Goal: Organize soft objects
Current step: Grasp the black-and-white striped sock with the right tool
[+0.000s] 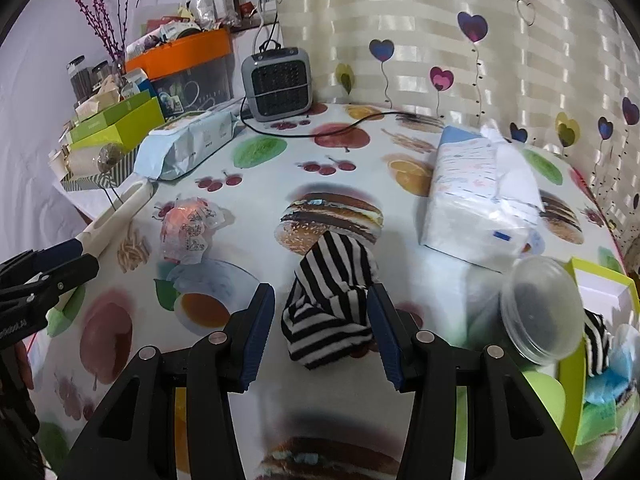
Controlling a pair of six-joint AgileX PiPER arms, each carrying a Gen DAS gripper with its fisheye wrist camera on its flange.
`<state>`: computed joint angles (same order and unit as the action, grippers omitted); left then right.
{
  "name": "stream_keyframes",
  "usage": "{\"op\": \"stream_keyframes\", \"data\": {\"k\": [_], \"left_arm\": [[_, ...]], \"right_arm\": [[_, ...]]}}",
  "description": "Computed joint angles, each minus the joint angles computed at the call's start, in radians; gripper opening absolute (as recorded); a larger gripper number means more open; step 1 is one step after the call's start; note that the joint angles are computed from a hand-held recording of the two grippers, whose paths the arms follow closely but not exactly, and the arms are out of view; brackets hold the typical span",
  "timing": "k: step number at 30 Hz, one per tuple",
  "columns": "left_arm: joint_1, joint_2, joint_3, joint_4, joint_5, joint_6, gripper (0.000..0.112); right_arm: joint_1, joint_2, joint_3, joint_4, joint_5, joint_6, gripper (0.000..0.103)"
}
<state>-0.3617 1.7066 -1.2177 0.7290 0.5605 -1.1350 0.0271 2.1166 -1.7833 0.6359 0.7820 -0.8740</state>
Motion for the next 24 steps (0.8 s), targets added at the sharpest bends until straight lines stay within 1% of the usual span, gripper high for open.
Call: {"op": "stream_keyframes", "data": {"k": [2, 4, 6, 8, 12, 15, 17, 18, 19, 20, 22, 23, 24], "left_arm": [[0.012, 0.013, -0.015, -0.038, -0.010, 0.038, 0.059], [0.029, 0.033, -0.039, -0.102, -0.015, 0.108, 0.059], [0.038, 0.054, -0.065, -0.136, -0.008, 0.150, 0.059], [0.045, 0.070, -0.087, -0.153, -0.004, 0.180, 0.059], [0.071, 0.121, -0.158, -0.263, 0.005, 0.300, 0.059], [0.069, 0.147, -0.191, -0.262, 0.018, 0.327, 0.059], [0.076, 0.152, -0.207, -0.308, 0.036, 0.373, 0.059], [0.084, 0.139, -0.195, -0.339, 0.021, 0.408, 0.059], [0.088, 0.130, -0.189, -0.342, 0.021, 0.416, 0.059], [0.082, 0.123, -0.187, -0.305, 0.046, 0.392, 0.059], [0.079, 0.106, -0.174, -0.265, 0.068, 0.367, 0.059], [0.082, 0.092, -0.160, -0.262, 0.066, 0.361, 0.059], [0.089, 0.076, -0.153, -0.289, 0.070, 0.388, 0.059]], "right_arm": [[0.009, 0.023, -0.039, -0.019, 0.018, 0.030, 0.049], [0.013, 0.054, -0.086, -0.023, 0.052, 0.054, 0.049], [0.026, 0.075, -0.115, -0.058, 0.056, 0.091, 0.049], [0.042, 0.085, -0.127, -0.100, 0.044, 0.117, 0.049], [0.065, 0.098, -0.134, -0.175, 0.015, 0.140, 0.049], [0.073, 0.114, -0.147, -0.207, 0.006, 0.159, 0.049], [0.081, 0.124, -0.150, -0.247, -0.015, 0.187, 0.049], [0.084, 0.128, -0.151, -0.259, -0.024, 0.194, 0.049], [0.083, 0.133, -0.154, -0.251, -0.026, 0.192, 0.049], [0.079, 0.141, -0.168, -0.239, -0.015, 0.196, 0.049], [0.079, 0.148, -0.180, -0.238, -0.006, 0.210, 0.049], [0.081, 0.146, -0.175, -0.239, -0.012, 0.213, 0.049], [0.082, 0.144, -0.170, -0.241, -0.018, 0.213, 0.049]]}}
